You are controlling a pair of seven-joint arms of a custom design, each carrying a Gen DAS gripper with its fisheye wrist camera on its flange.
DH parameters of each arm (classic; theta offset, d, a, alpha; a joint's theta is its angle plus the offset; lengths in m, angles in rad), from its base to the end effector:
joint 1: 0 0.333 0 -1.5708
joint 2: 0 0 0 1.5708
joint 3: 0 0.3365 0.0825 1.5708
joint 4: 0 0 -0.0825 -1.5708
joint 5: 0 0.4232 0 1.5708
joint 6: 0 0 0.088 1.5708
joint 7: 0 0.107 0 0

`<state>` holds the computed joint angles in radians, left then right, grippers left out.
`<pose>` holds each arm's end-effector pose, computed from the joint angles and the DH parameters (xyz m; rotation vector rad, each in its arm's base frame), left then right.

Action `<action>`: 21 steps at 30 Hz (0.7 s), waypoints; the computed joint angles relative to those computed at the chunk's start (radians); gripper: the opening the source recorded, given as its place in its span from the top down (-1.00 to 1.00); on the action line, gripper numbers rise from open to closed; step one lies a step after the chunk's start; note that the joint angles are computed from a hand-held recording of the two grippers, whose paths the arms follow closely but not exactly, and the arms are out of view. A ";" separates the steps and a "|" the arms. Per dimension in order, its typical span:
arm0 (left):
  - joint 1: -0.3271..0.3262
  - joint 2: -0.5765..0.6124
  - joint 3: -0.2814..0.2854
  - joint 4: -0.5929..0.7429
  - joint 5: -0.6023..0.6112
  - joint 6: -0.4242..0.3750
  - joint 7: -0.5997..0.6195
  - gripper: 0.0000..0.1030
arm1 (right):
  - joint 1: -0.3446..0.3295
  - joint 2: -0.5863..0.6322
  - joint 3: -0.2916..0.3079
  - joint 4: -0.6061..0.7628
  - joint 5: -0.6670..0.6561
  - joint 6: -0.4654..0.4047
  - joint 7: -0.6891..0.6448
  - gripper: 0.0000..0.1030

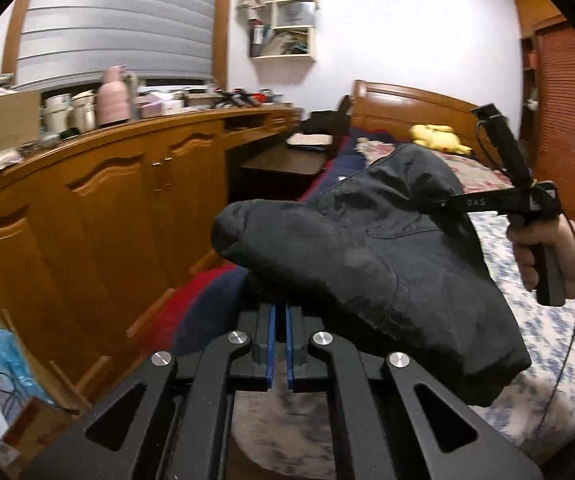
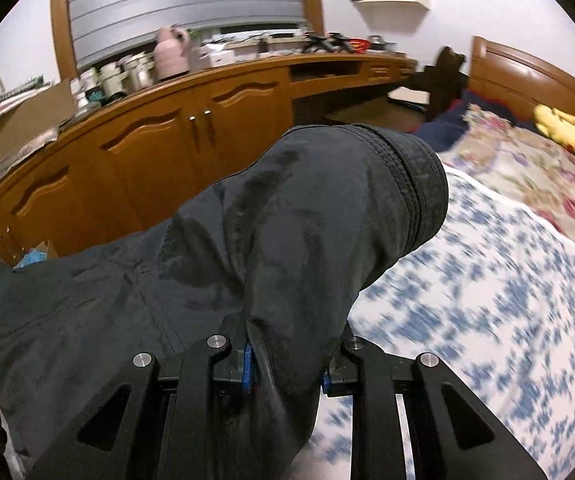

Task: Fold large clothes
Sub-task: 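Lift the folded jacket with both grippers and carry it toward the desk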

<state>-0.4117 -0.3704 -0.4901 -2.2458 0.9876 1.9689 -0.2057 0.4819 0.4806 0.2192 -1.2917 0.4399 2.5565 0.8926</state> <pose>0.3342 -0.3704 0.5439 -1.8302 1.0910 -0.6765 0.6392 0.4738 0.5804 -2.1771 0.5882 -0.2561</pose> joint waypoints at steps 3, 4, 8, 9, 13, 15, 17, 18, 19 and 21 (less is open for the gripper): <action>0.000 -0.024 0.020 -0.038 -0.038 0.000 0.005 0.92 | 0.036 0.094 -0.030 0.139 -0.060 -0.090 0.079 0.47; -0.001 -0.030 0.023 -0.048 -0.049 0.005 0.008 0.92 | 0.046 0.113 -0.041 0.163 -0.081 -0.119 0.104 0.47; 0.011 -0.021 0.025 -0.069 -0.075 0.015 0.010 0.92 | 0.088 0.150 -0.092 0.172 -0.198 -0.150 0.155 0.37; 0.012 -0.020 0.020 -0.070 -0.074 0.004 0.007 0.92 | 0.095 0.155 -0.101 0.165 -0.223 -0.125 0.164 0.35; 0.005 -0.036 0.030 -0.078 -0.105 0.015 0.017 0.92 | 0.052 0.160 -0.075 0.143 -0.201 -0.105 0.147 0.07; 0.003 -0.050 0.039 -0.089 -0.124 0.030 0.029 0.92 | 0.027 0.142 -0.048 0.107 -0.176 -0.072 0.093 0.06; 0.003 -0.060 0.040 -0.096 -0.145 0.039 0.027 0.87 | 0.019 0.110 -0.036 0.050 -0.160 -0.015 0.050 0.06; 0.005 -0.065 0.037 -0.099 -0.152 0.038 0.024 0.81 | 0.009 0.087 -0.020 0.007 -0.140 0.011 0.022 0.06; 0.006 -0.070 0.032 -0.100 -0.157 0.034 0.018 0.78 | -0.013 0.074 0.008 -0.016 -0.104 0.011 -0.022 0.06; 0.007 -0.081 0.025 -0.106 -0.164 0.029 0.007 0.59 | -0.043 0.060 0.054 -0.042 -0.031 -0.022 -0.106 0.06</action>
